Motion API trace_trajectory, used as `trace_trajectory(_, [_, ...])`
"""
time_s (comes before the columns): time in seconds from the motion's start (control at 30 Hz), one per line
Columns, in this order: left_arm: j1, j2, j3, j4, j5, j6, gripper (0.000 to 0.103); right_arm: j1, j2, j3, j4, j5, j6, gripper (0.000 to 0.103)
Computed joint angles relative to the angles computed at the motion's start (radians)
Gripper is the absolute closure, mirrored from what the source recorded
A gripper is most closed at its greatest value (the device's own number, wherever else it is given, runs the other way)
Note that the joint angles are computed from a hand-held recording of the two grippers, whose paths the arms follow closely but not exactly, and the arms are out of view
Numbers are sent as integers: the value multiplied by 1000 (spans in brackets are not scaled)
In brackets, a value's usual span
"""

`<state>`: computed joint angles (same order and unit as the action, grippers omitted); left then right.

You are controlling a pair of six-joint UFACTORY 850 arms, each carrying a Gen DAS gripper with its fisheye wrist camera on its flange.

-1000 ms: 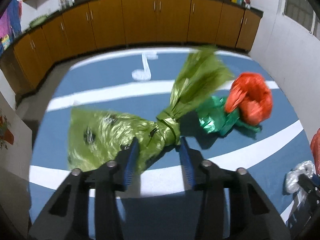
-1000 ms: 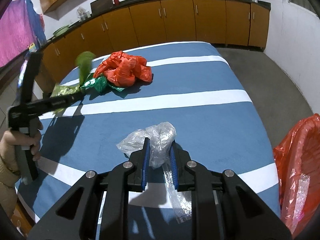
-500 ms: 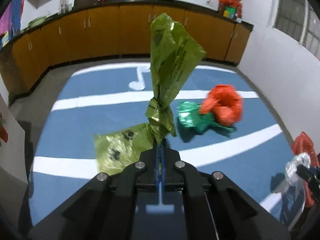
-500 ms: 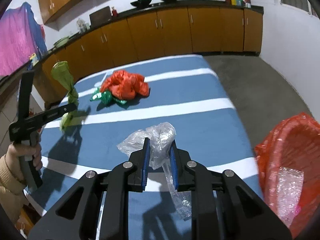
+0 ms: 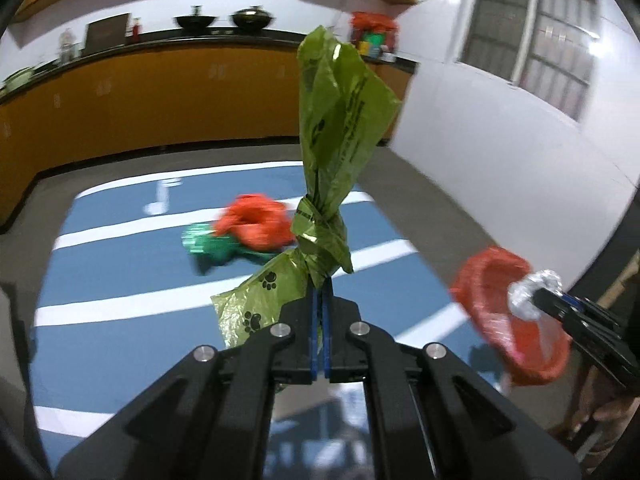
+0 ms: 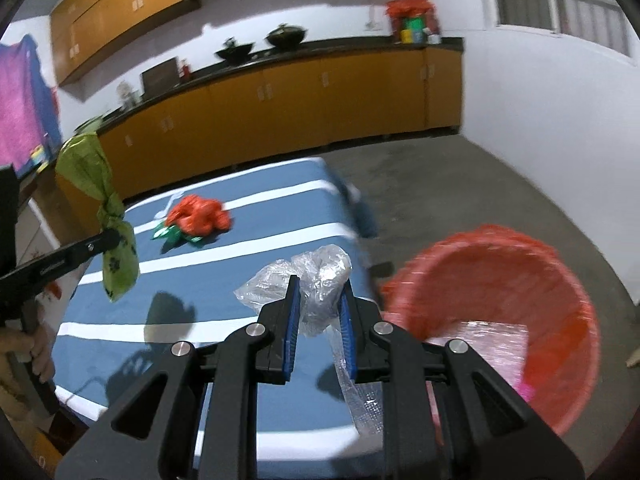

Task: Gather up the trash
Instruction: 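Carry both bags over the bin and open both tools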

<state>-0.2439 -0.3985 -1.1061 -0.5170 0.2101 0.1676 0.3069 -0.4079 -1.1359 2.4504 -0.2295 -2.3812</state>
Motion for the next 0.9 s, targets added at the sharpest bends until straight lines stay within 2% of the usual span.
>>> trace_trajectory(0.1, [-47,-8,-25,139,-17,-123,100,-29,42,44,164,2,-148,83])
trace_trajectory(0.23, [-96,-30,-63,398,-23,-356,100,-70,85,91,385,0,-345,84])
trace_trajectory(0.33, [-135,-54,-105,551,-29,-496,100,-102,102,113,458,-5,-396,84])
trace_trajectory(0.57, [-182,-128,-191,892,-30,-818,100,-157,112,133,514,-10,-419,84])
trace_trajectory(0.77, [-216,-209,-288,1183,-38,-1091,100,-187,101,129,486,-8,-372,84])
trace_trajectory(0.9, [-224,-264,-359,1446,-42,-1351,100,-207,84,116,428,-8,-301,84])
